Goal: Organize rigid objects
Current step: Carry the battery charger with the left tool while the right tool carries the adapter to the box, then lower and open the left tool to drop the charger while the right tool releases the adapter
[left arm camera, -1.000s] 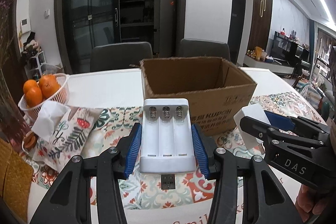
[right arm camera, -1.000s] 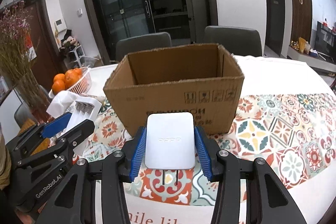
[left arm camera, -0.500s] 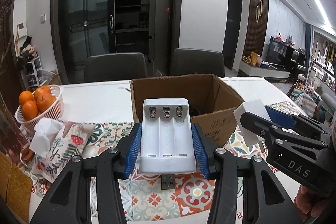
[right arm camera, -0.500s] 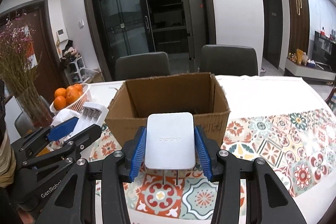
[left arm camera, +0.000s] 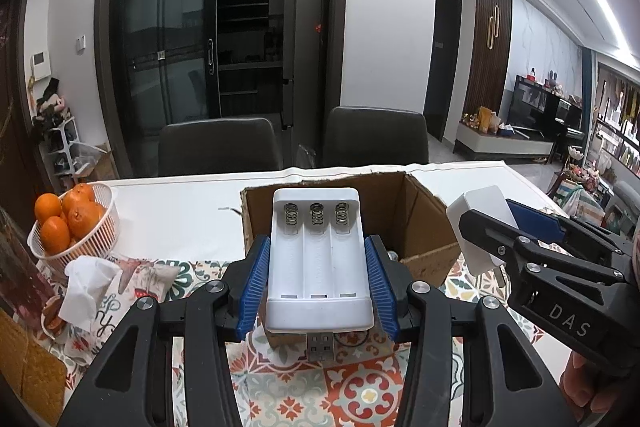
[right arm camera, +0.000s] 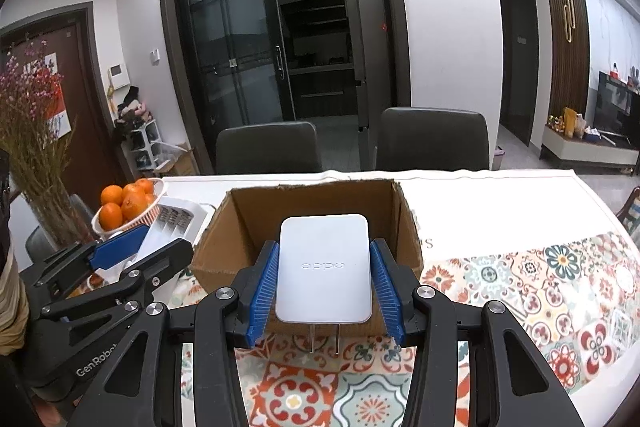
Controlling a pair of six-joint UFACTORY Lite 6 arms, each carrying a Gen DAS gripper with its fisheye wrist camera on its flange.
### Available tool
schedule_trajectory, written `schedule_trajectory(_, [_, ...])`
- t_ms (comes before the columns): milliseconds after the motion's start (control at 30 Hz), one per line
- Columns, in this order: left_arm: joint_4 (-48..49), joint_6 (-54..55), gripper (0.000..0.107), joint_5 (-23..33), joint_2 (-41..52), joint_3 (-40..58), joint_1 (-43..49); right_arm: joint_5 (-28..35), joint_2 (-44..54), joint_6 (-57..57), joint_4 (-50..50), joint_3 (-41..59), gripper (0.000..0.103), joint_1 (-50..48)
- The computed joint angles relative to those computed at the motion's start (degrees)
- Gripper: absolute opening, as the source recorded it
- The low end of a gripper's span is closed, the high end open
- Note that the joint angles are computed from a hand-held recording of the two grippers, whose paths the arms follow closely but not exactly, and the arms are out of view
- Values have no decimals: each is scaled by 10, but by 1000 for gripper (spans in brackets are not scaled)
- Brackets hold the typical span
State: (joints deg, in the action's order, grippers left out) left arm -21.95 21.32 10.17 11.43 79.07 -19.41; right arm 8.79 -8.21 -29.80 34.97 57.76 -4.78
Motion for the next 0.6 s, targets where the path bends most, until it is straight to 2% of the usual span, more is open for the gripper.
schedule_trajectory(133, [75, -78, 47, 15, 28, 47, -7, 6, 20, -21, 15, 27, 47, -7])
schedule_trajectory(333, [130, -132, 47, 44, 82, 126, -12, 20, 57, -65, 54, 71, 47, -21])
schedule_trajectory(600, [167, -157, 47, 87, 174, 253, -8, 36, 136, -64, 50, 152, 47, -33])
